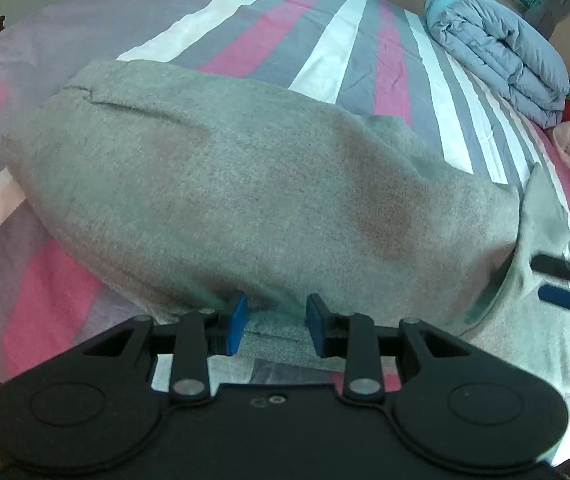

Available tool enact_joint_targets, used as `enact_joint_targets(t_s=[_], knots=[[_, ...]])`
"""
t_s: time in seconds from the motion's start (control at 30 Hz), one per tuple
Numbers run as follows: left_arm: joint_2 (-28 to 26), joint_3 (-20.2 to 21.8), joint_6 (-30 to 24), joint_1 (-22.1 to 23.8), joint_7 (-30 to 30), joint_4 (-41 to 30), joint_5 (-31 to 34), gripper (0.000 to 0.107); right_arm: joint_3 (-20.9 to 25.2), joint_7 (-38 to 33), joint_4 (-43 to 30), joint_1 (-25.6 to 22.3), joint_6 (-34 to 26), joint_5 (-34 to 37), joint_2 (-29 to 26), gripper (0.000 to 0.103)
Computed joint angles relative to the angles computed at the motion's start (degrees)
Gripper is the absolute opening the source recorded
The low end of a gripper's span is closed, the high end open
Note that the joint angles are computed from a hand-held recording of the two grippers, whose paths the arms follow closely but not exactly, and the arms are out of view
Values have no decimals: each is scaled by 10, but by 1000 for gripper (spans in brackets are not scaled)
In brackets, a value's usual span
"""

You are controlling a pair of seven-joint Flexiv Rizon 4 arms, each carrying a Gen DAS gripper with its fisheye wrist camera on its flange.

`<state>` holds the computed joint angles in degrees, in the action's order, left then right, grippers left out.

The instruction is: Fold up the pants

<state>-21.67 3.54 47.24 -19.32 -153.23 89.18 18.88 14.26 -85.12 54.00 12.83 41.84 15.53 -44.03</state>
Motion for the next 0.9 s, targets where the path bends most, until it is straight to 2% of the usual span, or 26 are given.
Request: enact_joint_targets(t_s=[0.03, 0.17, 0.27, 0.33, 0.4, 0.47, 0.53, 0.6, 0.8, 0.9], knots=[[-1, 0, 2, 0, -2, 0, 1, 24, -15, 19, -20, 15, -6, -18, -12, 54], [-2, 1, 13, 0, -5, 4, 2, 24, -57, 71, -98, 54, -46, -89, -62, 54], [4, 2, 27, 1, -7, 16, 0, 24, -72, 99, -165, 68, -112, -129, -103, 54], [7, 2, 35, 2, -11, 23, -1, 24, -79, 117, -190, 73, -136, -143, -118, 54], [6, 2, 34, 1, -12, 21, 0, 24, -84, 104, -192, 77, -138, -157, -121, 54], [7, 2, 35, 1, -9, 22, 2, 24, -85, 85, -165, 76, -120, -165, -109, 52], [9, 3, 37, 0, -11, 25, 4, 24, -70, 65, -141, 61, -112, -153, -93, 4], [9, 3, 38, 0, -10, 26, 5, 24, -60, 56, -96, 43, -87, -134, -63, 5], [10, 0, 40, 1, 12, 26, 9, 24, -11, 2, 109, -30, 49, -38, 57, 4], [9, 0, 26, -1, 24, 18, 12, 24, -9, 16, 174, -46, 61, -9, 76, 4]])
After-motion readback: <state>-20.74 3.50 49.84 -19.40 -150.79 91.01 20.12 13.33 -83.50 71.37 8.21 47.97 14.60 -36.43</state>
